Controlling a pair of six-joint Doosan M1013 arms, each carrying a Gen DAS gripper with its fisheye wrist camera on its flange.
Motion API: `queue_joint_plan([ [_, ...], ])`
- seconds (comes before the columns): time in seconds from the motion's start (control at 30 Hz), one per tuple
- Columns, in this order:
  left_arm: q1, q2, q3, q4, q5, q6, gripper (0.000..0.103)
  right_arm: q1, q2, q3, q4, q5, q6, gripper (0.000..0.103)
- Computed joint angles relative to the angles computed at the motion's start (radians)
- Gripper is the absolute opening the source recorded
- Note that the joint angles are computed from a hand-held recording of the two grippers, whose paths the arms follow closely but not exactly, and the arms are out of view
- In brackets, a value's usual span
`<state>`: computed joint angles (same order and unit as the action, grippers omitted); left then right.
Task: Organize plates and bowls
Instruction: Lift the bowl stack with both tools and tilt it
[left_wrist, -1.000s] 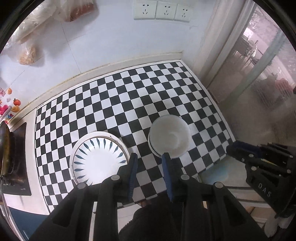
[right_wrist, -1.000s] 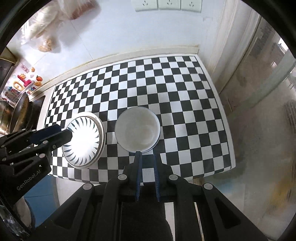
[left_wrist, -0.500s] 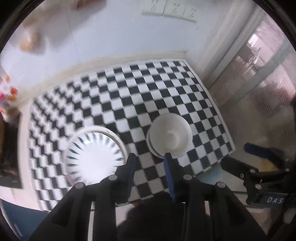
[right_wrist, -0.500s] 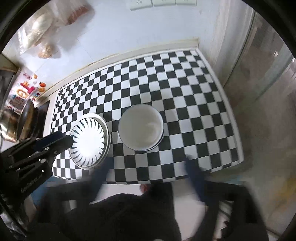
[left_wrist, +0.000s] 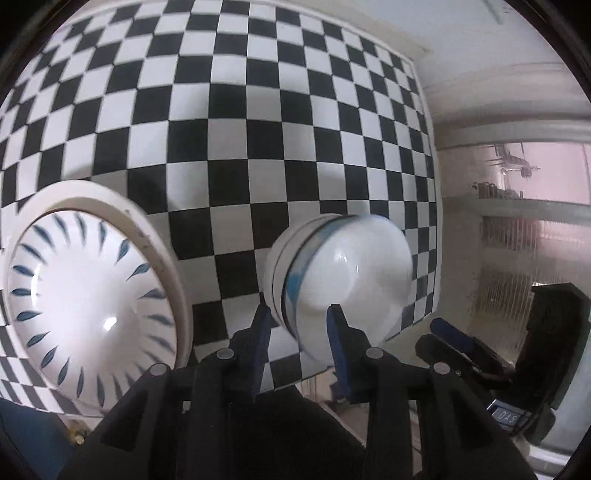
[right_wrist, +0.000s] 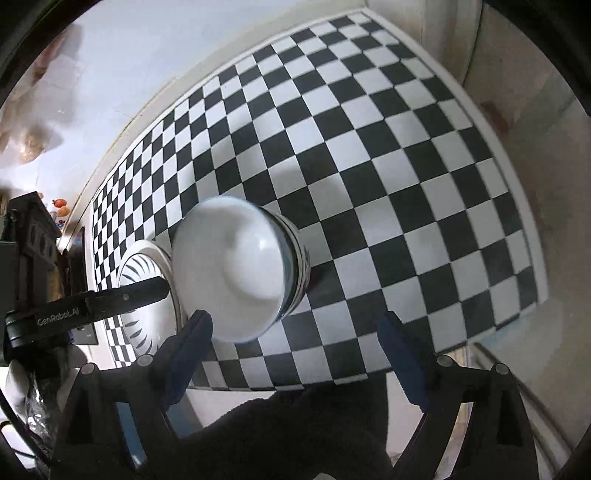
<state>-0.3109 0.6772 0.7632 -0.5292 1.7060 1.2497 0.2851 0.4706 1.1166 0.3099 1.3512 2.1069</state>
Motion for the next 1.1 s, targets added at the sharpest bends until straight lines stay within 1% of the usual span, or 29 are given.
queue_joint_plan([
  [0.23,-0.01,0.053,-0.034,-0.022,0.049,-0.01,0.029,-0.021,0.053,-0.01,0.07,0.017,-0.024,0.093],
  [0.47,-0.021,0.086,-0.04,-0.01,0.087,-0.008,0.03,-0.041,0.107,-0.009,0.205,0.021,-0.087,0.093],
  [0.57,-0.026,0.094,-0.035,-0.031,0.091,0.0,0.038,-0.043,0.133,-0.015,0.252,0.035,-0.111,0.093],
  [0.63,-0.028,0.093,-0.035,-0.03,0.087,0.007,0.04,-0.042,0.148,-0.018,0.274,0.041,-0.124,0.092],
  [0.7,-0.027,0.087,-0.021,-0.04,0.072,0.011,0.04,-0.047,0.152,-0.005,0.312,0.027,-0.137,0.087],
  [0.73,-0.026,0.088,-0.019,-0.05,0.065,0.018,0.04,-0.051,0.152,0.004,0.332,0.02,-0.139,0.078],
  [0.77,-0.022,0.085,-0.01,-0.057,0.057,0.027,0.04,-0.053,0.152,0.01,0.341,0.013,-0.137,0.066],
  [0.8,-0.02,0.081,-0.001,-0.065,0.044,0.033,0.04,-0.054,0.157,0.01,0.34,0.016,-0.137,0.063],
  [0.83,-0.017,0.078,0.008,-0.069,0.03,0.039,0.04,-0.059,0.157,0.023,0.378,0.002,-0.148,0.057],
  [0.87,-0.016,0.072,0.02,-0.073,0.017,0.042,0.04,-0.063,0.155,0.034,0.404,-0.009,-0.15,0.057],
  [1.1,-0.02,0.036,0.077,-0.055,-0.039,0.07,0.038,-0.069,0.151,0.058,0.428,-0.036,-0.18,0.055],
])
